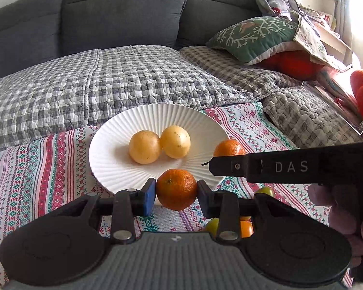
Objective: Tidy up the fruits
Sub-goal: 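Carry both mandarins into the white plate and open both tools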
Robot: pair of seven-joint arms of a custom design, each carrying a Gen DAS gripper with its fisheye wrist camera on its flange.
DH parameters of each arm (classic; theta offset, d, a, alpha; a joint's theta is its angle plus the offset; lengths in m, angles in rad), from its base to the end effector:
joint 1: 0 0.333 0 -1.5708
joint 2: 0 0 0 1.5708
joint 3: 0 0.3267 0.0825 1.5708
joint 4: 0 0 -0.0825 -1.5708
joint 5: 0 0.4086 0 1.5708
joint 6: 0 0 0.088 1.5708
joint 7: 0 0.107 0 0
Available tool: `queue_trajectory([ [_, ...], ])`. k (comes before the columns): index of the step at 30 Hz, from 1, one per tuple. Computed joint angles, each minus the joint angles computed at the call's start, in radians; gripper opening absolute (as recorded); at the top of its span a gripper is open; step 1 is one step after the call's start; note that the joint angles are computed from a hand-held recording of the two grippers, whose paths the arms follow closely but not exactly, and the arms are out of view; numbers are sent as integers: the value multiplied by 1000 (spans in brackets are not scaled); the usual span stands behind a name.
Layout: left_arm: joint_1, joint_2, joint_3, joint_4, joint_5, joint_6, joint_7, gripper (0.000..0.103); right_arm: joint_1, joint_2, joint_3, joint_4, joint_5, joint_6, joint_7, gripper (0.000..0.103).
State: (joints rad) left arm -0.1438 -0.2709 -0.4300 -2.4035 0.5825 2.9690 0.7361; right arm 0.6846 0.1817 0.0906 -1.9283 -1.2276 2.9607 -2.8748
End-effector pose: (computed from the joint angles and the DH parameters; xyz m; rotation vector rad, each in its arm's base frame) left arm 0.4097 -0.3220 0.4887 -1.4685 2.0093 -0.9458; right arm 0.4211 0.4971 0.4592 -1.5847 1.4924 -0.2709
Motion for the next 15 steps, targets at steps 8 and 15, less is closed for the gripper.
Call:
queue_trajectory([
  [8, 23, 104, 8, 68, 144, -4, -86, 21, 9, 34, -22, 25, -7, 9, 15, 34],
  [15, -16, 124, 60, 78, 195, 4, -120, 22, 19, 43, -31, 37, -21, 12, 9, 37],
])
